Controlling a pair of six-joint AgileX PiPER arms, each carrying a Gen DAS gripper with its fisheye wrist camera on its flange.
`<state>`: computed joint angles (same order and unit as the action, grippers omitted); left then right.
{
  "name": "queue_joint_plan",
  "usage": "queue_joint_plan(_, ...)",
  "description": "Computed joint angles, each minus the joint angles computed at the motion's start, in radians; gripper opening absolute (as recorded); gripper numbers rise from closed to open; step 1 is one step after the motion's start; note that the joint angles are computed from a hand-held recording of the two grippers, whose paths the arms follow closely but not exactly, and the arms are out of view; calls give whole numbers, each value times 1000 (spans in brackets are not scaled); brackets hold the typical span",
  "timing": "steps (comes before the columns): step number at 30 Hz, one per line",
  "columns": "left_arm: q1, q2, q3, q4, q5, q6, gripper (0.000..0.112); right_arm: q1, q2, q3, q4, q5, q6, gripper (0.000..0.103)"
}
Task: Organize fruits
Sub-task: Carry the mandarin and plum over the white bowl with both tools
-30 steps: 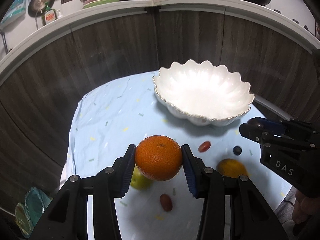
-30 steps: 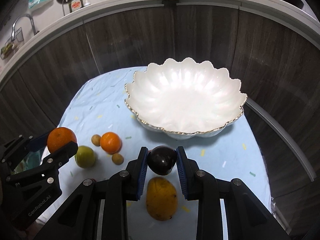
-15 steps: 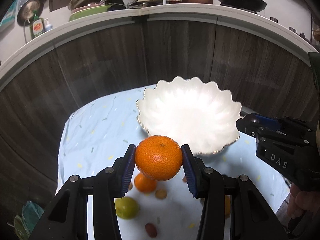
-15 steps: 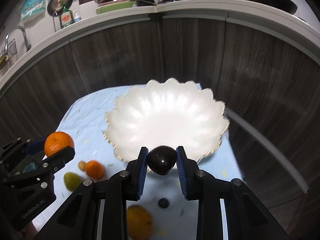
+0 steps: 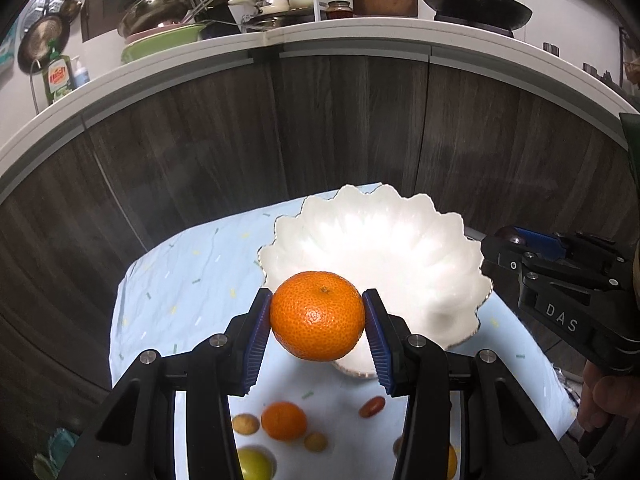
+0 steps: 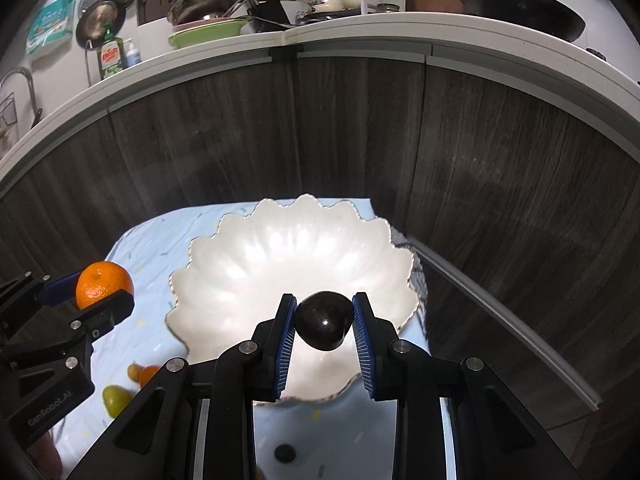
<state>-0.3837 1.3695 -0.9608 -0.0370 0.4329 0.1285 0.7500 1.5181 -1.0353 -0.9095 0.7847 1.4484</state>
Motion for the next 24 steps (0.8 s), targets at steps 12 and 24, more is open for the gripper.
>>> queue_joint_plan(12,0,159,-142,-49,-3,38,45,-126,58,-39,43,-68,-89,29)
queue_joint_plan(24,-13,298,-243,-37,10,23,45,-194,135,-93,90,-84,-155,29)
